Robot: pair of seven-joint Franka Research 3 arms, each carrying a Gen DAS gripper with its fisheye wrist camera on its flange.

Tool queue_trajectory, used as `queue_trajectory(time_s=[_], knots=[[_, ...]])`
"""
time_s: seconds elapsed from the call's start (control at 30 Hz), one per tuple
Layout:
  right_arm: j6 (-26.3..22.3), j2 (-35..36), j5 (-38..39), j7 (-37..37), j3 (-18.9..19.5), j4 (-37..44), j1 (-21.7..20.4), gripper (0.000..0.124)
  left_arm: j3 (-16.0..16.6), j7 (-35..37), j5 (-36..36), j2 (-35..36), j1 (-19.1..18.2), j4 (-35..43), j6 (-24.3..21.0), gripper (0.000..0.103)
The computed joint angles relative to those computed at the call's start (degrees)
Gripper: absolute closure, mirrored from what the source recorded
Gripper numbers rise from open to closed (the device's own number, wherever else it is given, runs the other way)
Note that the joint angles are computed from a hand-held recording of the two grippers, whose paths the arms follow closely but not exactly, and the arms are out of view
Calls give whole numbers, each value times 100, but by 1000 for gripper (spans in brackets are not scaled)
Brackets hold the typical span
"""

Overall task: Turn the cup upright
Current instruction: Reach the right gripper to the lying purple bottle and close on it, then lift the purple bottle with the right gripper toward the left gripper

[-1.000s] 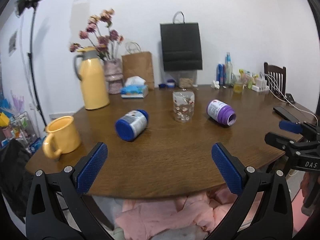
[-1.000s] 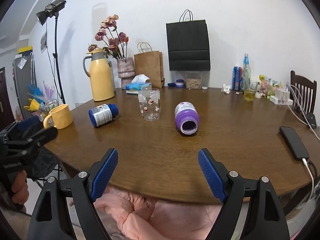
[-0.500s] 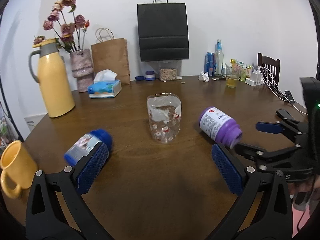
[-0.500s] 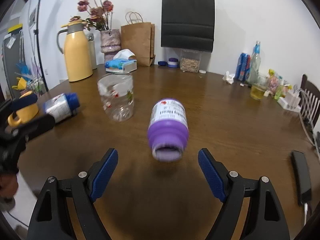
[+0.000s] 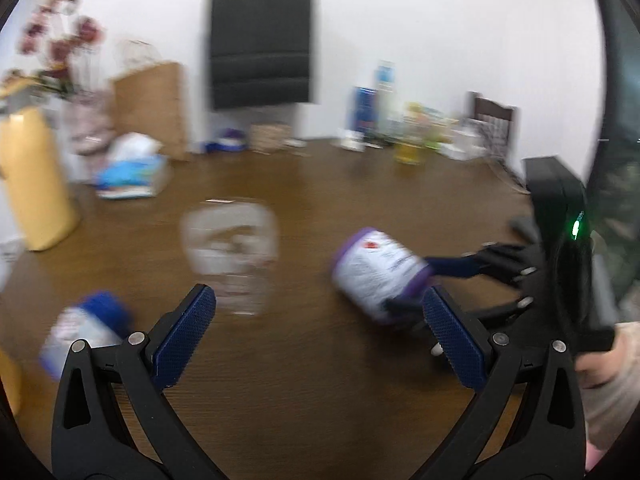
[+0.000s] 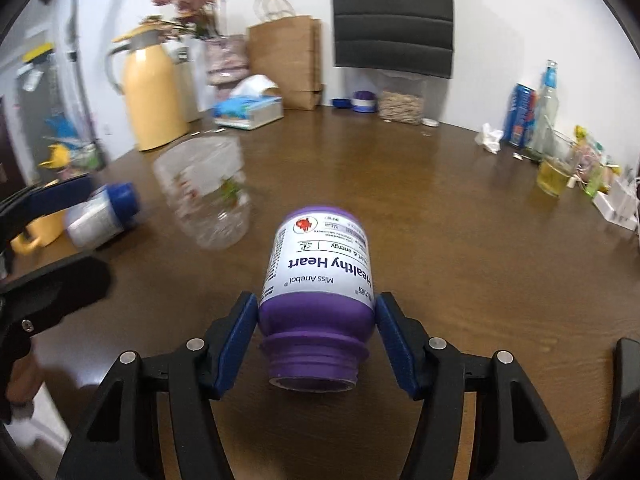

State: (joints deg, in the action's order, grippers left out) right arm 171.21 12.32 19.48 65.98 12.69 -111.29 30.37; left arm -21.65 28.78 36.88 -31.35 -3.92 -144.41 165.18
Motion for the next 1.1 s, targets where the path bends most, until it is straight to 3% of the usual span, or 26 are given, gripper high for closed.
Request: queue_trajectory(time_s=[0.07, 0.13, 0.23, 0.3, 0.4, 0.43, 0.5, 0.53, 0.6, 0.63, 0.73, 0.9, 1.1], knots=[[-36, -144, 1204, -1200, 662, -178, -608, 58, 487, 555, -497, 511, -565, 297, 152, 11], [-93, -213, 2026, -1783, 805, -226, -811, 58, 605, 854, -885, 1015, -750, 809, -192, 15], [44, -205, 1296, -1065, 199, -243, -379, 58, 525, 1069, -872, 1719, -694, 1575, -500, 18], [-44, -95, 1426, -1377, 280, -75, -487, 58, 497, 974, -713, 2148, -621, 2084, -723, 28], [-292, 190, 1663, -1890, 360, 357, -596, 58, 645, 883, -346, 2744, -601, 2656, -574, 28], [-322, 276, 1484, -1801, 251, 476, -511, 58, 634, 1146, -631, 2941, -552, 2835, -574, 29], [-527, 487, 1059, -1583, 53, 822, -383, 58, 826, 2263, -1816, 3250, -733, 3105, -654, 40], [-584, 564, 930, -1555, 16, 944, -366, 58, 738, 2778, -2245, 3441, -663, 3341, -889, 40], [-385, 698, 463, -1160, -267, 1052, -156, 58, 890, 2852, -2134, 3579, -796, 3501, -1075, 56], [-296, 744, 251, -885, -414, 1077, -64, 57, 933, 2784, -2009, 3638, -809, 3520, -1060, 59], [-434, 830, 38, -372, -504, 1212, -127, 53, 1015, 2528, -1839, 3584, -812, 3400, -899, 60], [-315, 741, -723, 826, -980, 1093, 84, 50, 1072, 2144, -1033, 3732, -919, 3710, -1373, 61], [-211, 652, -1023, 1797, -1036, 910, -22, 50, 1041, 2268, -1262, 3780, -875, 3727, -1442, 61]])
